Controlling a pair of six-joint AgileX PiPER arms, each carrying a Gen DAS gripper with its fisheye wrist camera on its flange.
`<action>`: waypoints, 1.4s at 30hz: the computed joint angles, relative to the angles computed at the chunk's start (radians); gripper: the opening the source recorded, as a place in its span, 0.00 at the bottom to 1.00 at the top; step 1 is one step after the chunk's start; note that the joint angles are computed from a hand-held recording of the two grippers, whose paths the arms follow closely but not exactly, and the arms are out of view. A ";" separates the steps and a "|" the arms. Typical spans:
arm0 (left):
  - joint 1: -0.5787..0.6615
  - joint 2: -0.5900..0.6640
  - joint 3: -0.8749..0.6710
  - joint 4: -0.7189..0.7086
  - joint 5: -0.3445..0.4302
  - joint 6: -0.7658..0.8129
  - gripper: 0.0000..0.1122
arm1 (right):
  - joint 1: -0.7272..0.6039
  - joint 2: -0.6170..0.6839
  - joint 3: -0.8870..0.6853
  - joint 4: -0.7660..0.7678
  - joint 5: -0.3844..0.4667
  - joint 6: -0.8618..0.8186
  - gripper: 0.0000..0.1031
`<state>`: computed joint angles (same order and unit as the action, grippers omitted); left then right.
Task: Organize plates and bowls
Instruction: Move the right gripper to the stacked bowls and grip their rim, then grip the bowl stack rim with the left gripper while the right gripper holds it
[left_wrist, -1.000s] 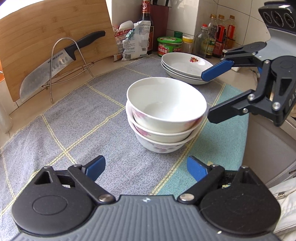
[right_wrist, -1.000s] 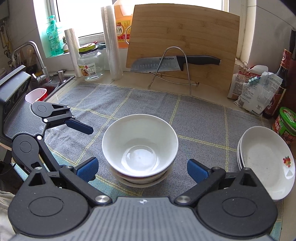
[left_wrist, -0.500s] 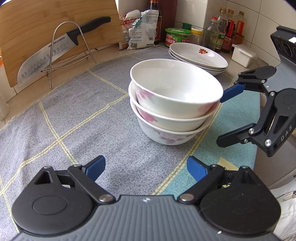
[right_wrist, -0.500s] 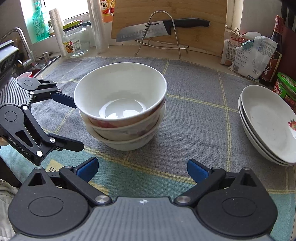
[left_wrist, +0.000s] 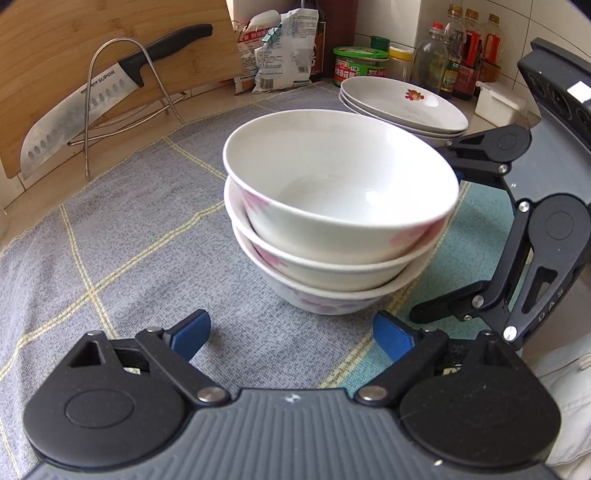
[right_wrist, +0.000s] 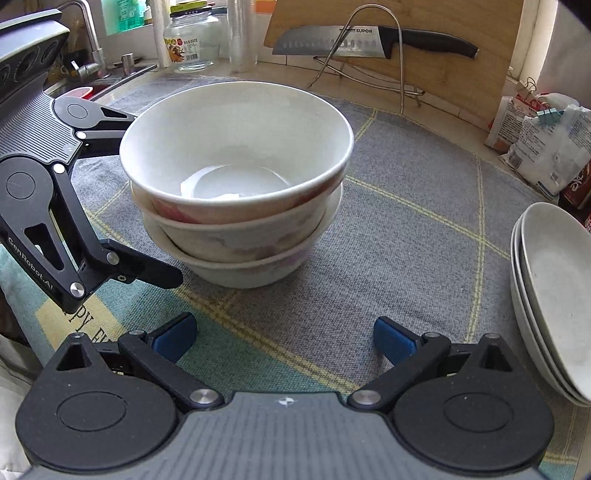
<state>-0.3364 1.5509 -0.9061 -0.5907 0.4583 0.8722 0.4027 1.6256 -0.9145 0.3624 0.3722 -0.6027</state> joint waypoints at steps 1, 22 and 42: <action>-0.004 0.005 -0.004 0.008 0.000 -0.010 0.84 | -0.007 0.004 -0.006 0.031 0.009 -0.044 1.00; -0.008 0.038 -0.015 -0.086 -0.027 0.185 0.91 | -0.123 0.143 -0.175 0.366 0.190 -0.641 1.00; 0.034 0.112 -0.106 -0.212 0.130 0.598 0.88 | -0.136 0.218 -0.351 0.288 0.375 -0.705 1.00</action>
<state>-0.3025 1.6634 -1.0125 -0.8031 0.5880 1.4704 0.2666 1.8433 -1.2652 0.6507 0.7470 -1.3078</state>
